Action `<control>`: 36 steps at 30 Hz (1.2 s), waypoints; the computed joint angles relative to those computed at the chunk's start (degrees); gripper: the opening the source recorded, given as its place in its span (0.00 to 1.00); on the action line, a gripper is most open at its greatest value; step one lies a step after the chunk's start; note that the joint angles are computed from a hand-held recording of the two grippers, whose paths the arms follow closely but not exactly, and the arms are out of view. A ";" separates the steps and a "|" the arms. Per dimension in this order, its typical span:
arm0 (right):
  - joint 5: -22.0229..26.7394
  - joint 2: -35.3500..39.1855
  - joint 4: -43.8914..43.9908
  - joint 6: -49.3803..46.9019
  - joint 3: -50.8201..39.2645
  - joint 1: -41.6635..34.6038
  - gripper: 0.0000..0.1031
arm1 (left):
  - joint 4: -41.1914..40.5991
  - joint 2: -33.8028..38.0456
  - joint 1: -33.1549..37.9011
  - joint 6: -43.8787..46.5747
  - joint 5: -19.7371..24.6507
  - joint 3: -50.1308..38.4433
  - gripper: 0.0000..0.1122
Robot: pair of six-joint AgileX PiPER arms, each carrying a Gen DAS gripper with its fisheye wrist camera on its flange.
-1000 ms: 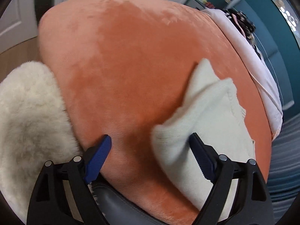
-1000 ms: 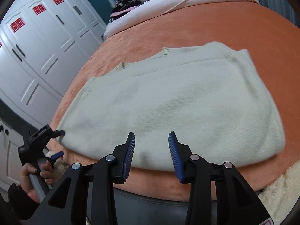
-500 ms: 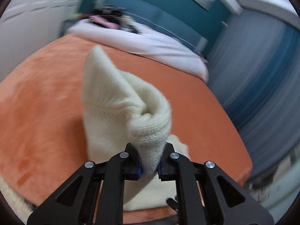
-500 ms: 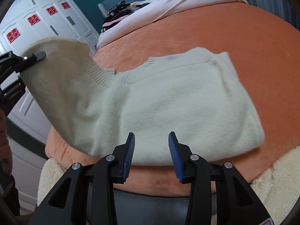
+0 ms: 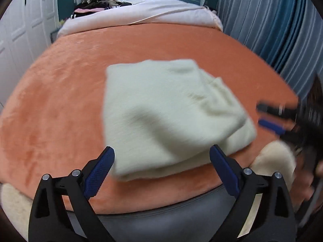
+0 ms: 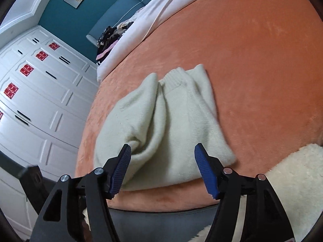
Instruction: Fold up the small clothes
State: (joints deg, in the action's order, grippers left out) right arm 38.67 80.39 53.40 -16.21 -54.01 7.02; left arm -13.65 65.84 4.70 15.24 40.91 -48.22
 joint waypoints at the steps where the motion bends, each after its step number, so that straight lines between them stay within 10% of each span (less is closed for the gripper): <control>1: 0.87 2.65 2.70 -1.46 -1.87 0.49 0.71 | 2.70 0.14 0.09 -1.52 0.35 0.28 0.83; 7: 6.84 18.69 -5.09 9.76 -18.98 7.77 0.73 | 19.07 6.43 -4.36 -17.04 -3.95 1.91 0.83; 8: 7.62 21.00 -7.06 12.32 -22.11 9.11 0.68 | 19.12 6.72 -3.79 -17.42 -4.75 2.11 0.83; 9: 8.59 22.41 -11.12 16.05 -25.76 10.82 0.41 | 17.94 7.06 -2.73 -16.96 -5.10 1.64 0.79; 10: 8.56 22.96 -14.26 17.48 -28.24 12.36 0.26 | 14.46 7.18 -0.84 -14.22 -5.64 1.37 0.72; 13: 6.33 18.57 -9.93 11.25 -32.17 13.91 0.20 | 3.15 8.31 5.12 -5.10 -1.80 -1.21 0.29; 19: -0.40 6.50 -9.70 4.76 -22.48 10.56 0.19 | -1.66 5.86 5.61 -2.64 -1.14 -1.65 0.25; 25: -0.10 12.80 0.05 -3.22 -5.13 -0.33 0.19 | 5.29 9.14 -0.50 -9.53 -2.93 0.32 0.25; 36: 0.55 11.70 -0.97 -3.13 -5.85 -1.36 0.24 | 1.67 8.28 1.73 -6.12 2.41 -2.60 0.39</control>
